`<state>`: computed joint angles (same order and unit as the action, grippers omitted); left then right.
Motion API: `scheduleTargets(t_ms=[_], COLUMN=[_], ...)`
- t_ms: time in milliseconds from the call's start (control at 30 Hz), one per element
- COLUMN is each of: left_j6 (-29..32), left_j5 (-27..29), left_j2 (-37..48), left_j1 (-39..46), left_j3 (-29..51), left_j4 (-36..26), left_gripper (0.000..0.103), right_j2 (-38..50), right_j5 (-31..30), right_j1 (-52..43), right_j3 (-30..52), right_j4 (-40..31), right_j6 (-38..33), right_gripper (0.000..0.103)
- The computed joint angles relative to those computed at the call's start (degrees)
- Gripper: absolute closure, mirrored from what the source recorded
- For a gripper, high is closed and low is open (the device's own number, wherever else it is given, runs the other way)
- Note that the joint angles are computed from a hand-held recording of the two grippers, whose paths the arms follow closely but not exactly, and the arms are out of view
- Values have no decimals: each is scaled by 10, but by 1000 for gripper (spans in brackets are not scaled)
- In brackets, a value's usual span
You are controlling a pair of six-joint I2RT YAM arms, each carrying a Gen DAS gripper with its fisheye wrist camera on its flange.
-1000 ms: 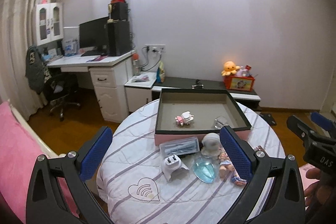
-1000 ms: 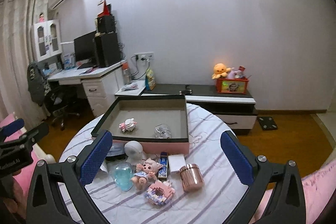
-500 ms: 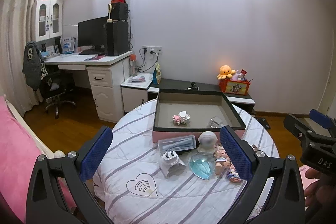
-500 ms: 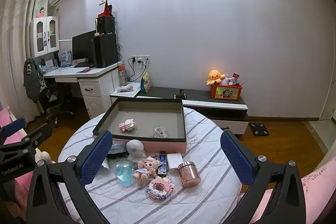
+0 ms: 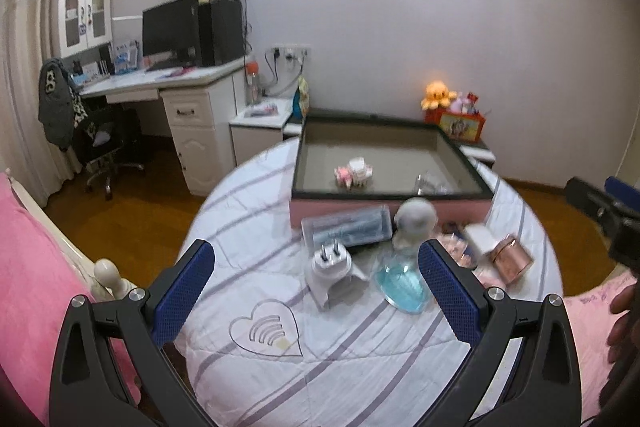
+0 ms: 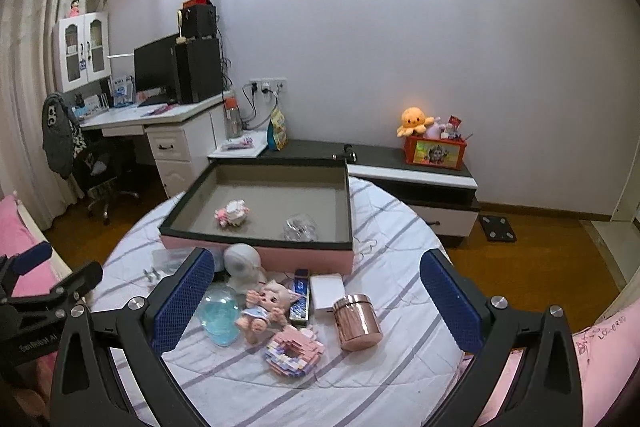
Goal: Organize rigid objects
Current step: 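Withdraw both tools and reach toward the plug adapter and canister, then grasp the rose-gold canister with the right tool while the left grasps the white plug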
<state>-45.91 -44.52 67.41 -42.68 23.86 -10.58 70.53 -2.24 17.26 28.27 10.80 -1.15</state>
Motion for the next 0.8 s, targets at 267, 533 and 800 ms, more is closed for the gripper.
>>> scheduleTargets(t_ms=[267, 533, 800], left_j6=[39, 45, 51], left_j5=[95, 145, 205], left_j2=[162, 293, 350], left_j1=[97, 152, 194], left_j3=[-4, 35, 50], left_j4=[157, 224, 275], left_gripper=[0, 0, 1], right_j2=[148, 296, 388], right_j5=[-16, -33, -61], right_j1=[-60, -91, -95], right_j3=[32, 102, 166], right_j4=[22, 14, -4], right_j6=[-12, -33, -46], right_gripper=[0, 0, 15])
